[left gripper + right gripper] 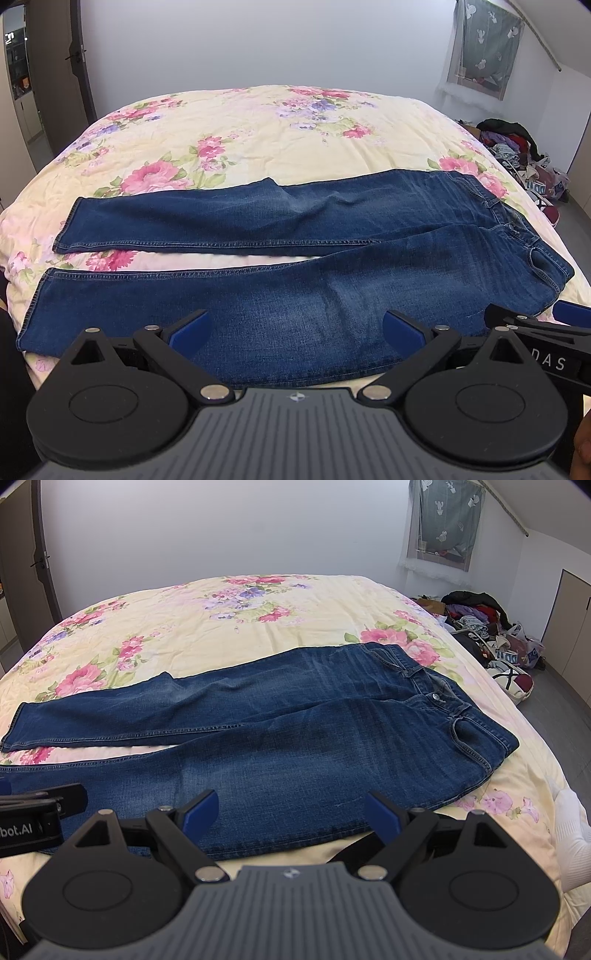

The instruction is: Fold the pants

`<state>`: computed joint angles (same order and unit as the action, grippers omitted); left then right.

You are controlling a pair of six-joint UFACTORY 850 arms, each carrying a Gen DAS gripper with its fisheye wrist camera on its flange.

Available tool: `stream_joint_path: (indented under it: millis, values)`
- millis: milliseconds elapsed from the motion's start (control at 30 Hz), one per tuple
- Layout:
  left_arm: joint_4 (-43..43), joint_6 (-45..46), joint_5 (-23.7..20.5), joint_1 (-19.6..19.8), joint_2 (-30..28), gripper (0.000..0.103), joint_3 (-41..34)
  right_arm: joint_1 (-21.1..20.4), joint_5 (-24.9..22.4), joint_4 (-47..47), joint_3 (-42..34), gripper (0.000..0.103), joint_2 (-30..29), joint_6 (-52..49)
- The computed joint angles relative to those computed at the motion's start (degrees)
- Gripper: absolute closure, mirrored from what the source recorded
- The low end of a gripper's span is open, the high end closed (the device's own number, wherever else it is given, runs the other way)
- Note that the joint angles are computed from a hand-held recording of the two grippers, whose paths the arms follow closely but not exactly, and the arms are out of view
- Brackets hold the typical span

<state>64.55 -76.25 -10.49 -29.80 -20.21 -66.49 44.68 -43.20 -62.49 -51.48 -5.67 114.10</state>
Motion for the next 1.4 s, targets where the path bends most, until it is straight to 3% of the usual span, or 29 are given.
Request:
stream_joint_path:
  millis: [1400]
  values:
    - [-3.46, 3.47, -0.02, 0.21, -0.18, 0.0, -0.37, 0.09, -0.19, 0.05, -0.01, 0.02, 0.06, -0.08]
